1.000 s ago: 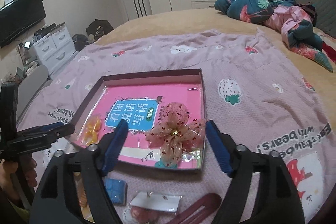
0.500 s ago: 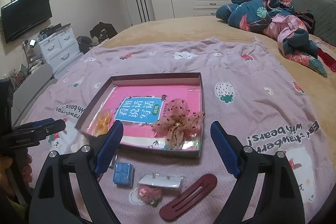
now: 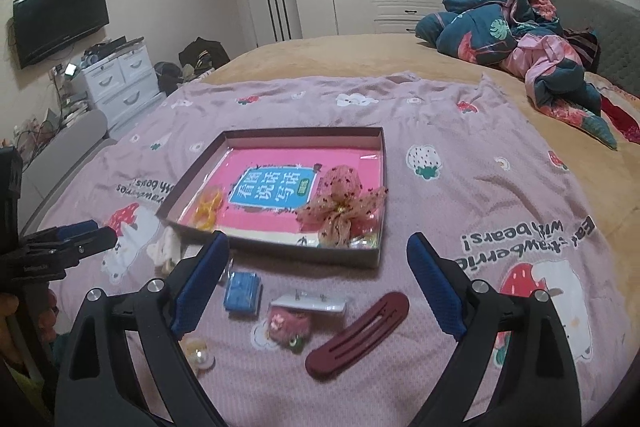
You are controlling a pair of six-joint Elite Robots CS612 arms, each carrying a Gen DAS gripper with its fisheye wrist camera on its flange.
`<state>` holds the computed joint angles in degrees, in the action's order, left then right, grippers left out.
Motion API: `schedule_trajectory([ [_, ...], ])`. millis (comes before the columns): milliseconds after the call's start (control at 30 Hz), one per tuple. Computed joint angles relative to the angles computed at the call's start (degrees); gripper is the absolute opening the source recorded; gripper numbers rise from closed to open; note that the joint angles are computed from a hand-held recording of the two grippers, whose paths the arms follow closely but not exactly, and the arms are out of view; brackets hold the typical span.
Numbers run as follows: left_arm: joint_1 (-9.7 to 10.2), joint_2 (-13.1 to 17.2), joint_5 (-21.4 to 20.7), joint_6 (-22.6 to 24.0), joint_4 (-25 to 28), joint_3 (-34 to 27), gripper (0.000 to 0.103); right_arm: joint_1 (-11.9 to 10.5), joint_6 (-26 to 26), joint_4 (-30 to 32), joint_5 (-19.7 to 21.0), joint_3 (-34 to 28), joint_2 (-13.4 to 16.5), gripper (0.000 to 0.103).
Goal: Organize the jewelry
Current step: 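Withdraw both open tools from the tray toward the remaining accessories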
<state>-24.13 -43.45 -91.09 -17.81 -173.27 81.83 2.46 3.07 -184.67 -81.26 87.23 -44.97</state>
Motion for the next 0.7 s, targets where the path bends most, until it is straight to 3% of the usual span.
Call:
schedule_trajectory([
  [700,-2.06,-1.84,-3.09,4.78,-1.38,6.22,0.089,0.02,-2.61,0.53,1.73,4.45,-1.02,0.09],
])
